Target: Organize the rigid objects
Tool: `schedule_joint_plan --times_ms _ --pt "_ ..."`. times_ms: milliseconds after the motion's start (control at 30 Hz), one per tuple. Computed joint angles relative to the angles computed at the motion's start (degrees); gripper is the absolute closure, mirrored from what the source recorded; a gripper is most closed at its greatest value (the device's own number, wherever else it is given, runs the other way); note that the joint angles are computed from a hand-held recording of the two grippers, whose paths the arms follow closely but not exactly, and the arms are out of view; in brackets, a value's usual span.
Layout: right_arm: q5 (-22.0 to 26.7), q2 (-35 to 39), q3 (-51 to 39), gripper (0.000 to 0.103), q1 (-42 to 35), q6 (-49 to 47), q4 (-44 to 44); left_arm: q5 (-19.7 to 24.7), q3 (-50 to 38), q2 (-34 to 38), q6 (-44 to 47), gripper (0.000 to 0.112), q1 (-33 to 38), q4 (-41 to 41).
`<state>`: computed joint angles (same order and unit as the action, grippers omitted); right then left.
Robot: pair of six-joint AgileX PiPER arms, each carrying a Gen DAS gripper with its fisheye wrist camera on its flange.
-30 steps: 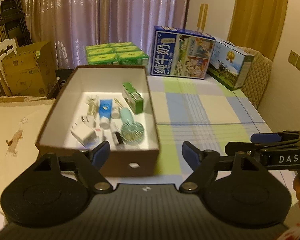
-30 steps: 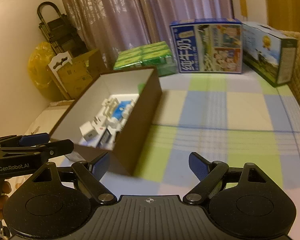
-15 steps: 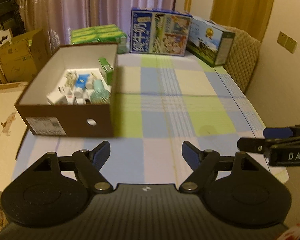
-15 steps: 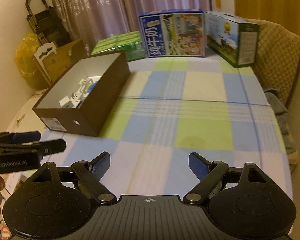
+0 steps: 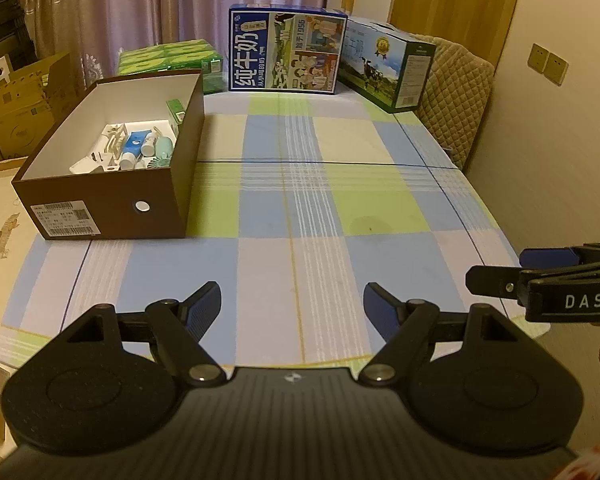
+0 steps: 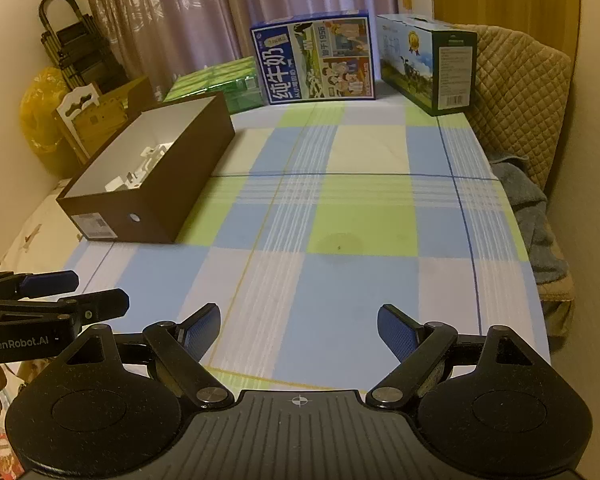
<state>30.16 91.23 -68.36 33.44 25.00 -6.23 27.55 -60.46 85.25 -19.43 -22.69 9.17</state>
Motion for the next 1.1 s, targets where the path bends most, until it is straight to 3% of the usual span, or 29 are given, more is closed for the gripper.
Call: schedule_joint_plan --times_ms 1100 --pt "-0.05 -1.87 2.3 0.02 0.9 2.02 -1.1 1.04 1.07 -1.92 -4.91 0.037 -2.16 3.98"
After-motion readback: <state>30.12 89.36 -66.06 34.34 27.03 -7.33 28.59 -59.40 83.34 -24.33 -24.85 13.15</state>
